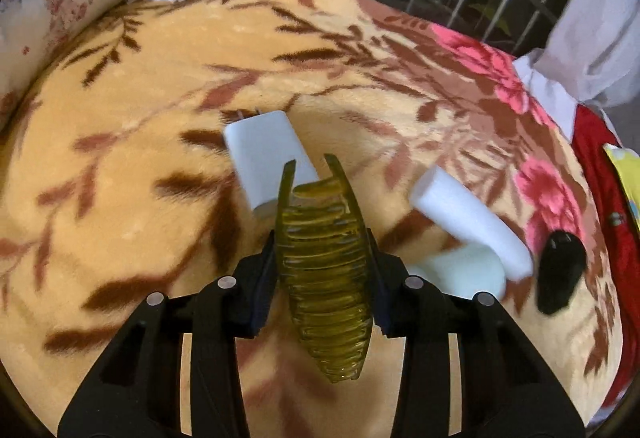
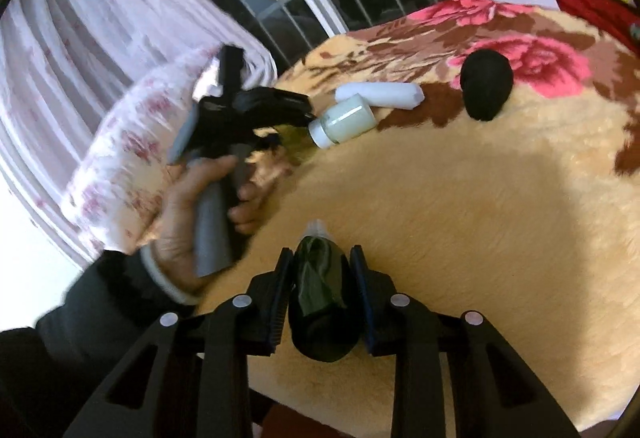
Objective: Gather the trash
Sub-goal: 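Grasp the yellow hair claw clip with the left tool, then lower both tools over the orange bin and release the clip and spray bottle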
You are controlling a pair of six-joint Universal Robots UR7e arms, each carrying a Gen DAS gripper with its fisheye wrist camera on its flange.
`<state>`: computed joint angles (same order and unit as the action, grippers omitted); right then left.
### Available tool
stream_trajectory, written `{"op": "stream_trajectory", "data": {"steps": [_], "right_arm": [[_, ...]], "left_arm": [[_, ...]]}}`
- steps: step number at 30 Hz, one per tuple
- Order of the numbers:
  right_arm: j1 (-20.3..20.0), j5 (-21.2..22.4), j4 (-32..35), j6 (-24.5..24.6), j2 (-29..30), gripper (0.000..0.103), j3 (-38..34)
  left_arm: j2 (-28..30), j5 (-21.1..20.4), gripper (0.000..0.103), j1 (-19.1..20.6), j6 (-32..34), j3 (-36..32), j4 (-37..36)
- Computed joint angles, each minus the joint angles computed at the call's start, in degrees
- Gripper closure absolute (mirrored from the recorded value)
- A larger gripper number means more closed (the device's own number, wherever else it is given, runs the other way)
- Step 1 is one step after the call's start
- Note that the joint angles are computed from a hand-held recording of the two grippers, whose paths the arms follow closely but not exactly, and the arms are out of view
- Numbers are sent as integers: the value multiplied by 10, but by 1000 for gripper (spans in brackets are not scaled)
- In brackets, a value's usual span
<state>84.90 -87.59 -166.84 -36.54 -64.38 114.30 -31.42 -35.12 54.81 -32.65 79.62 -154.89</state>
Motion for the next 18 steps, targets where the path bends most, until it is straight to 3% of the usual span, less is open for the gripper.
{"op": "stream_trajectory", "data": {"steps": [3, 8, 13, 18], "right_arm": [[24, -70, -11, -59, 11, 74, -1], [44, -134, -27, -104, 28, 74, -5], [39, -124, -46, -74, 22, 74, 5], [35, -87, -104, -64, -8, 74, 56]], "left_arm": [[-28, 10, 64, -18, 37, 58, -55], [-74, 6, 64, -38, 41, 138, -91], [-119, -6, 64, -66, 41, 220, -131], [-168, 8, 64, -129, 33, 333, -166]]}}
